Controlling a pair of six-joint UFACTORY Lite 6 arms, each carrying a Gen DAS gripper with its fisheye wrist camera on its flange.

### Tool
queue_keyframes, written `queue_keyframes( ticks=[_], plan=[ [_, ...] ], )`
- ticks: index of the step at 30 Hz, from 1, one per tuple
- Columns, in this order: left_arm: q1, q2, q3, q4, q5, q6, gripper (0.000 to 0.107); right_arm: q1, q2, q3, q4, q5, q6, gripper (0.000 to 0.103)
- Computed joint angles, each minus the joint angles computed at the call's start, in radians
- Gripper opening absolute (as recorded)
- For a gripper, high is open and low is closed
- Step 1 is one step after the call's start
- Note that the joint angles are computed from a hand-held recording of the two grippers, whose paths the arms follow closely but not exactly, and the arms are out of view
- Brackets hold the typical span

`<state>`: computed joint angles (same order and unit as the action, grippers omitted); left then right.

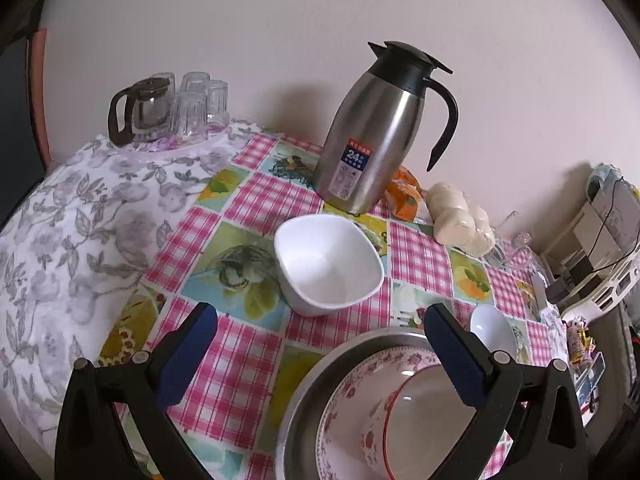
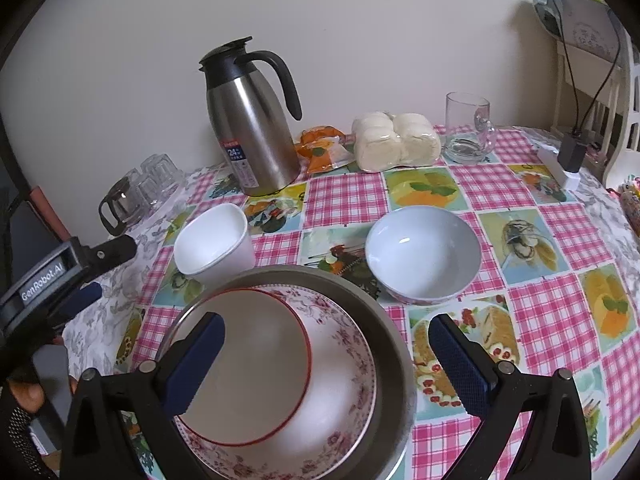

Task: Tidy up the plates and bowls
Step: 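Move both tools toward the small white square bowl by the jug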

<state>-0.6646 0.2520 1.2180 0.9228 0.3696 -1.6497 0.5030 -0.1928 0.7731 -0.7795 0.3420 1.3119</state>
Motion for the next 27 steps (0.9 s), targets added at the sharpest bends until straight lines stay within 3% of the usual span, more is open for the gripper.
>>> queue_keyframes(
  ticks=[5,14,20,27],
  plan=[
    [0.000,0.009,0.017,0.110,-0.002,-0.091,0.103,0.017,0.047,0.085,-0.022,0.038,-0.015,0.103],
    [0.047,0.008,0.025,0.135,-0.018,-0.119,0.103,0.007,0.178,0.362,0.202,0.150,-0.314,0.103],
    [0.102,0.064,0.075,-0.096,-0.048,0.125,0.103,-0.022,0.306,0.558,0.423,0.221,-0.546,0.103],
    [0.169,0.155,0.126,-0.457,-0.116,0.471,0.103,-0.050,0.498,0.763,0.514,0.327,-0.659,0.103]
  ],
)
